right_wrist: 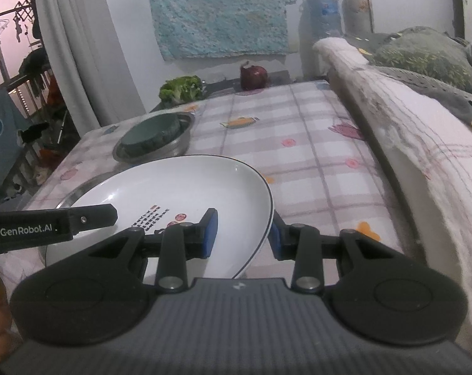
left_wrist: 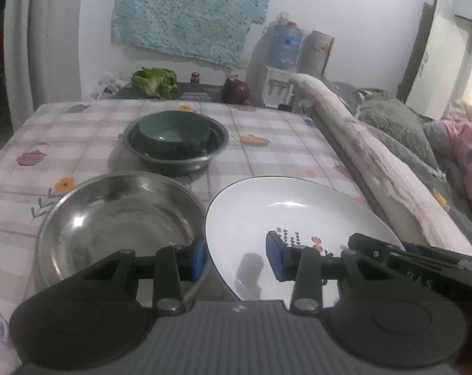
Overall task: Organize plates and bowls
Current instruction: 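Carry the white plate over the steel basin and lower it inside with both tools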
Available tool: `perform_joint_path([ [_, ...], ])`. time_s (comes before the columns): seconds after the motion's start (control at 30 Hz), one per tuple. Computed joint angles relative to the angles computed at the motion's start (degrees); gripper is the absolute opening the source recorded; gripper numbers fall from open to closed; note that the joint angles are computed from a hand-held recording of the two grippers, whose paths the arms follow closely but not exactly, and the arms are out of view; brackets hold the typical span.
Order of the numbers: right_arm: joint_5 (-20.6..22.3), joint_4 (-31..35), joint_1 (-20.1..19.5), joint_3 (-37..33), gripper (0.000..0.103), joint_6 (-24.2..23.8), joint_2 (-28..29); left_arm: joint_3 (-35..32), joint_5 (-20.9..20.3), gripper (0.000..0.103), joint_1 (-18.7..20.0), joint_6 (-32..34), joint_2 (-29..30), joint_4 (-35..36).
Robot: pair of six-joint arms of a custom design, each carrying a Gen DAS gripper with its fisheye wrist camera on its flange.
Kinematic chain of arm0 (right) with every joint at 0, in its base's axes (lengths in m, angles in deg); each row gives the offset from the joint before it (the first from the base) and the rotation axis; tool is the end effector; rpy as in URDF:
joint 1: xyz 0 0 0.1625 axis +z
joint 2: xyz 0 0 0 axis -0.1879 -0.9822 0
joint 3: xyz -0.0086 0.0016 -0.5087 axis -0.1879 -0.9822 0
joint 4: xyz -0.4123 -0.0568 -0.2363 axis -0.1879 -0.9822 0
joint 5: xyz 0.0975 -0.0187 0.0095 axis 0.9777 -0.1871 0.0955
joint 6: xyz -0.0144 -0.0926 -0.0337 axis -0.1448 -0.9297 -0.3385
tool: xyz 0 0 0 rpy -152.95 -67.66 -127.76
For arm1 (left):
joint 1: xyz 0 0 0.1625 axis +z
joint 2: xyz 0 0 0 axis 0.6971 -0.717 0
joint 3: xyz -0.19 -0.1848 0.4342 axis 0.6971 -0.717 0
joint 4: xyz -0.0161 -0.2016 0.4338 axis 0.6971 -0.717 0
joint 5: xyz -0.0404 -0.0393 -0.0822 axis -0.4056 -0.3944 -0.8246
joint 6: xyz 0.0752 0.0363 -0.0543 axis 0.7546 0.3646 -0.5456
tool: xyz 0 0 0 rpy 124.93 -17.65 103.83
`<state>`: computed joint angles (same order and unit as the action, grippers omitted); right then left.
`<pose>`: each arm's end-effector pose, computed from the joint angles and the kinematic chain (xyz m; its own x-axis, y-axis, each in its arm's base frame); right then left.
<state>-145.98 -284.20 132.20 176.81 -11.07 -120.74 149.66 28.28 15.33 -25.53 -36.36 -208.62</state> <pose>0.3681 -0.4603 -0.0206 -0.8502 -0.1483 0.5052 -0.4792 0.6154 -0.6258 -0.0373 -0.4619 0.3664 -0.8026 0.0557 -0.5940 0.4759 0.6602 -0.5811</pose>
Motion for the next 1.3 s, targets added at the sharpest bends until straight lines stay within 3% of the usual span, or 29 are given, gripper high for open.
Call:
perform_joint_path([
  [0.43, 5.59, 9.48, 1.99, -10.68, 0.034, -0.37, 4.78, -4.01, 2.13, 0.040, 5.85, 2.07, -2.90, -0.55],
  [0.83, 6.40, 22.95, 3.02, -18.69, 0.034, 2.77, 9.64, -7.52, 0.55, 0.039, 13.56, -1.66, -3.33, 7.19],
  [1.17, 7.40, 23.89, 2.08, -19.65, 0.033, 2.66, 9.66, -8.02, -0.08, 0.037, 14.46, 0.51, -3.79, 9.61],
  [1.3, 8.28, 23.31, 1.78, -19.51, 0.033, 2.38, 9.54, -7.35, 1.18, 0.044, 12.93, 3.80, -4.61, 6.74],
])
